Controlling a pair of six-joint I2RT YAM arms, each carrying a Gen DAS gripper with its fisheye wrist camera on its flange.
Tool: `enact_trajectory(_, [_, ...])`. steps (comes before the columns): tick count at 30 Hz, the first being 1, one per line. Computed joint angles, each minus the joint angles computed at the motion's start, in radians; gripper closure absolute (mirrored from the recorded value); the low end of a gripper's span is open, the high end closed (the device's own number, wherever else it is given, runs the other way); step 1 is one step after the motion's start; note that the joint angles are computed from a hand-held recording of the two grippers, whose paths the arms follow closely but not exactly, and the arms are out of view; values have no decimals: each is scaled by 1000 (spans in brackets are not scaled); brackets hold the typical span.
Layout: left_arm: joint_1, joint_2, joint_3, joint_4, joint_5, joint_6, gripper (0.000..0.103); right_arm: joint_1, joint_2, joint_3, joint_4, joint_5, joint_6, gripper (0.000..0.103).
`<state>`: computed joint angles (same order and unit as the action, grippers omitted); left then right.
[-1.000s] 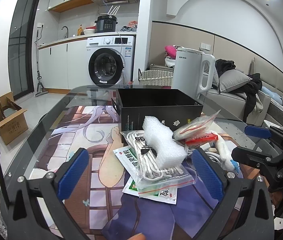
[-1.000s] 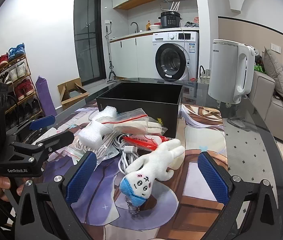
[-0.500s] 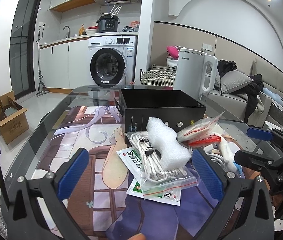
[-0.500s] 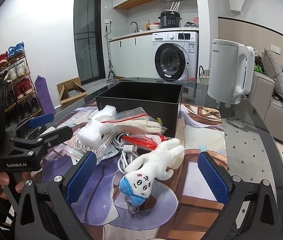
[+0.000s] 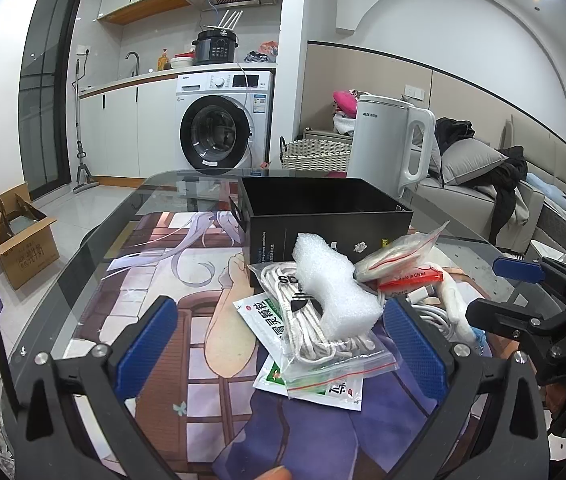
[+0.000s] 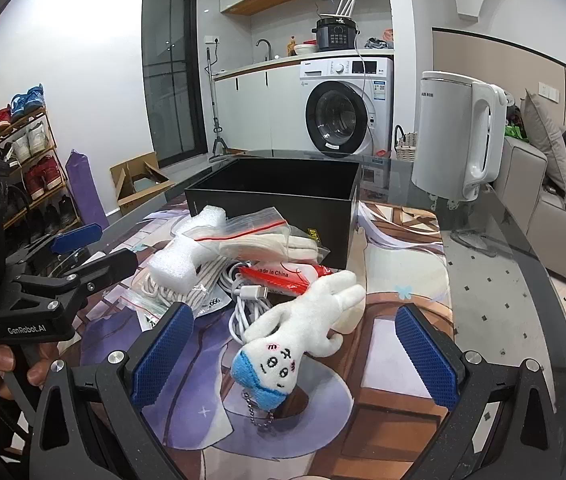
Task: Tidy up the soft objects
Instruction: 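Move the right gripper toward the white plush bunny, then grasp the white plush bunny by its blue scarf with the right gripper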
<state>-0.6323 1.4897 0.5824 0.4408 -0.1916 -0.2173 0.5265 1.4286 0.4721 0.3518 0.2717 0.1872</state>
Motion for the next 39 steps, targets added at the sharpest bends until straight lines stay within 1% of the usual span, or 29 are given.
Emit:
enact_trajectory(4, [4,4,3,-2,13,3,0,-15,6,3,-5,-19,8,0])
enact_trajectory(7, [0,12,13,-11,9,2,0,-25,8,10,-17,-34,11,0])
enact_trajectory(12, [-11,11,8,5,-3,17,0,-30,5,14,-31,-48,19,0])
enact_trajectory(18, [-23,21,17,-9,-13,37,0,-56,13,23,-53,-72,59,0])
enact_trajectory(25, [-27,25,23,-20,-7,47,0,-86,60,64,-114,-72,99,0])
enact_trajectory(29, [-28,25,26,-26,-6,47,0,-98,99,95,-139,-104,116,0])
enact_trajectory(33, [-33,26,26,-27,-11,49,0,-90,128,128,-162,-109,118,0])
enact_trajectory(34, [-34,28,27,-28,-12,49,0,-101,133,131,-158,-131,126,0])
enact_trajectory(36, [-34,28,27,-29,-12,50,0,-121,136,137,-171,-160,146,0])
enact_trajectory(39, [-34,29,26,-27,-11,49,0,-145,120,125,-183,-164,147,0])
